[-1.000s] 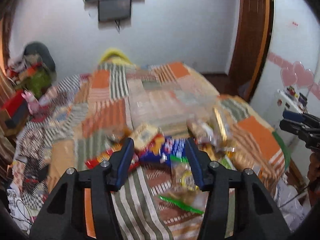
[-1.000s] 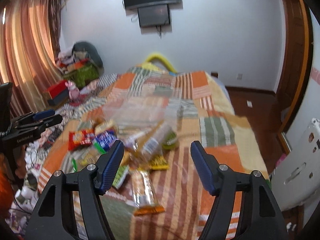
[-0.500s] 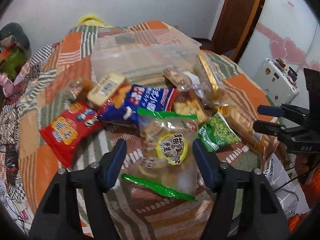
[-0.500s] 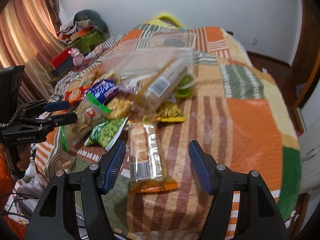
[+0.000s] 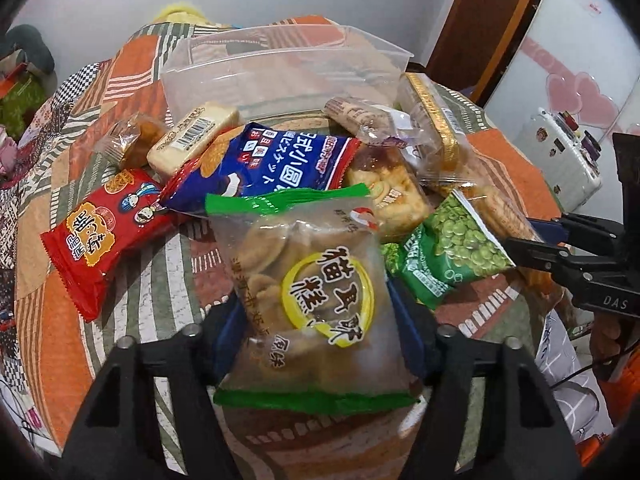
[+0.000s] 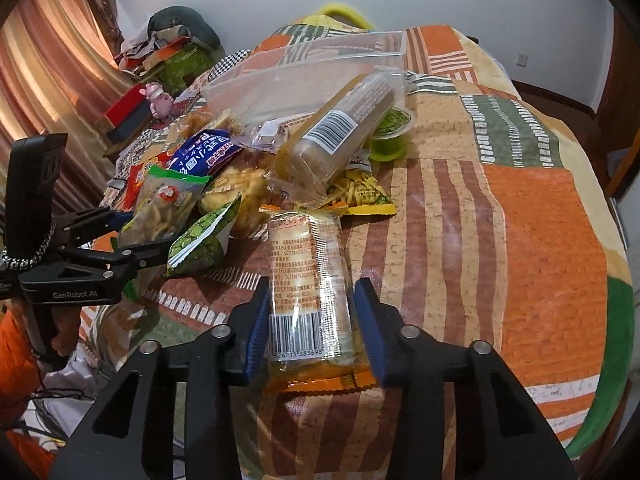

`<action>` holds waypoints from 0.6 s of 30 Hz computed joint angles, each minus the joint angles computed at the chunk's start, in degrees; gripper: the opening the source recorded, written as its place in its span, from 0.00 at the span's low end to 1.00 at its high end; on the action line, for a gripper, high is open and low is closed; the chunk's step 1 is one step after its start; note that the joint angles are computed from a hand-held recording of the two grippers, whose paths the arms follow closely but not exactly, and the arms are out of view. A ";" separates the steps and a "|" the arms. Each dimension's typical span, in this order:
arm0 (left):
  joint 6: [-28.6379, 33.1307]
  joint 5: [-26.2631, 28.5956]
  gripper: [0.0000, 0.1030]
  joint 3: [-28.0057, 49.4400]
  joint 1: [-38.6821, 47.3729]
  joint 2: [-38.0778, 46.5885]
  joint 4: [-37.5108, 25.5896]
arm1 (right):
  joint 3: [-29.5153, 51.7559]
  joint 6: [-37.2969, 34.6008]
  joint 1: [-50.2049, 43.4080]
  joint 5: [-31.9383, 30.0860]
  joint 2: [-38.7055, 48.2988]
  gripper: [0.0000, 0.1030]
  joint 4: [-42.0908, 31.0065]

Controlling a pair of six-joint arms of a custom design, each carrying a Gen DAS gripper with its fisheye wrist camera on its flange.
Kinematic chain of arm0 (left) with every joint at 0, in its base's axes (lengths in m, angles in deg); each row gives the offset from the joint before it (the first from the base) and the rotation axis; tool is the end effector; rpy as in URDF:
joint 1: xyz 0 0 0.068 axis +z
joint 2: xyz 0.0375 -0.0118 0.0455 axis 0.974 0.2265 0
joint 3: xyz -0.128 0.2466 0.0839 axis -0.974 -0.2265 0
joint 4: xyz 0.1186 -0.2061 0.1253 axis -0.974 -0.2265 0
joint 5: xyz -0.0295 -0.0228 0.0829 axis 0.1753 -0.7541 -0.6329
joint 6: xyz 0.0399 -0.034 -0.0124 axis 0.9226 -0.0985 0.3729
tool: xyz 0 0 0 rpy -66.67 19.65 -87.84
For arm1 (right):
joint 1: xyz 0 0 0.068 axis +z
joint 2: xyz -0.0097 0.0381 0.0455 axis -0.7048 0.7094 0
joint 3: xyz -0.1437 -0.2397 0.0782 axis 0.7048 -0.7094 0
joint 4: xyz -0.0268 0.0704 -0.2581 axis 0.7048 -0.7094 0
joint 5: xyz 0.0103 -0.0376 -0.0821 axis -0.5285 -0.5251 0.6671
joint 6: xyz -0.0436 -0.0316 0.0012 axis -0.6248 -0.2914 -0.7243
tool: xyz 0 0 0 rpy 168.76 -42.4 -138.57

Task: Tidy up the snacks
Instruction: 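Grasp the white cat-ear snack bag with the left tool while the right tool grasps the clear bread pack, then carry both packs into the clear plastic box and open both tools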

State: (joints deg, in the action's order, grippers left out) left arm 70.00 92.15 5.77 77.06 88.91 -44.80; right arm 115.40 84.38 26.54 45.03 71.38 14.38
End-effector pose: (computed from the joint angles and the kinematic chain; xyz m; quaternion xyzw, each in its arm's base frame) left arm 0.2735 -0.0175 0.0713 0.4174 0.8625 -0.1979 0.2066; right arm 0.0939 0.2202 0.1309 0.1680 0.9383 0.0855 0.2900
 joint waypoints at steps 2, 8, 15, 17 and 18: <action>-0.30 -0.14 0.54 -0.82 -0.09 -0.95 1.20 | 0.33 0.86 0.58 0.78 -0.01 0.34 -1.19; 0.42 1.98 0.51 -2.25 1.71 -4.72 0.68 | 2.02 2.85 1.93 3.89 -1.57 0.32 -6.75; -1.35 6.60 0.51 -0.62 4.05 -9.97 -1.99 | 4.06 1.62 0.56 8.55 -4.83 0.32 -11.67; -3.23 7.34 0.51 0.42 3.83 -10.80 -1.68 | 4.75 -0.35 -0.75 10.18 -5.92 0.32 -12.34; -4.47 7.75 0.51 1.05 3.67 -11.12 -1.39 | 5.00 -1.41 -1.41 10.84 -6.40 0.32 -12.39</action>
State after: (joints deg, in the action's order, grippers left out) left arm 65.52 99.90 6.82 80.73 77.79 -46.20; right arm 120.40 82.97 25.13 55.87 64.98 1.99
